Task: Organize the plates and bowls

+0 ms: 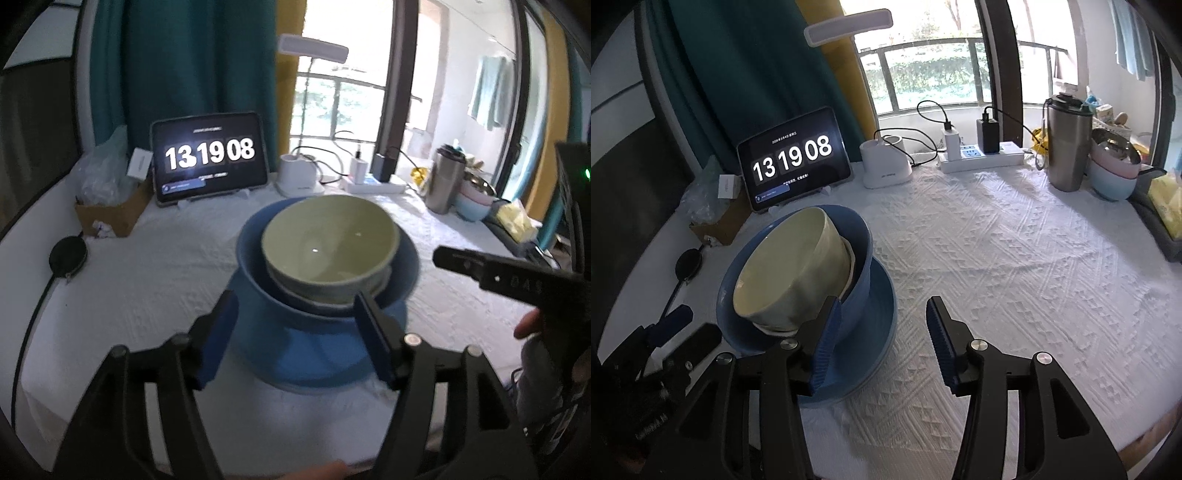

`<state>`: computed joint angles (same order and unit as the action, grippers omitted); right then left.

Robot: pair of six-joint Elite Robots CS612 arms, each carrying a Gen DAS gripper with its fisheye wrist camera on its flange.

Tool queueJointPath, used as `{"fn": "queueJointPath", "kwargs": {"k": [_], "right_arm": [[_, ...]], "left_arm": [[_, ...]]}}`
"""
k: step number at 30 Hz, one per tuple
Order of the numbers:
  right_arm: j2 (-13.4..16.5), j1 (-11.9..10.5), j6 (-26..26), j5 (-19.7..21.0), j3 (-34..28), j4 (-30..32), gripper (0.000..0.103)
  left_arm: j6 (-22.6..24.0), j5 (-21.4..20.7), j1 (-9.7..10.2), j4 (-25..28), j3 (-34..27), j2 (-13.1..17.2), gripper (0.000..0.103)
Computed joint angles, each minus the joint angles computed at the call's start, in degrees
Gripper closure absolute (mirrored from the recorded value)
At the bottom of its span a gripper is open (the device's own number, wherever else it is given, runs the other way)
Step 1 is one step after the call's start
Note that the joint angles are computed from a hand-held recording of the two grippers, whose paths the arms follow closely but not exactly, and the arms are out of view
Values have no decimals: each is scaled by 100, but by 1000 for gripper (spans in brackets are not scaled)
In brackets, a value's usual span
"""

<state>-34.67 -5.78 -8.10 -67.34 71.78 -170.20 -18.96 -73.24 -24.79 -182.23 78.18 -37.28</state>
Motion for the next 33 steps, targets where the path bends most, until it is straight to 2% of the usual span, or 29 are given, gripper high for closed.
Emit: {"fn": "queueJointPath", "kwargs": {"k": [6,9,15,20,23,27,33], "right_arm": [[-183,-58,9,-10,334,-396,52],[-250,-102,22,15,485,-589,52],[-355,-208,79,20,772,-930,52],[-441,-284,61,-66,1013,-1287,52],[-483,-301,-34,-335,1185,-1689,52],[-520,-348,-90,-562,1364,-2080,52],[-603,-465,-107,-534,1589,-2400,52]], "left_arm": [[192,-109,-102,-431,194,-59,22],[228,-180,-145,-604,275,-77,21],[209,-24,-248,-955,418,-95,16],[117,255,-339,-1341,544,-103,15],[156,376,-383,-1645,640,-119,15],[279,743,-476,-2157,747,-99,13],[460,1206,-598,-2799,880,-82,12]]}}
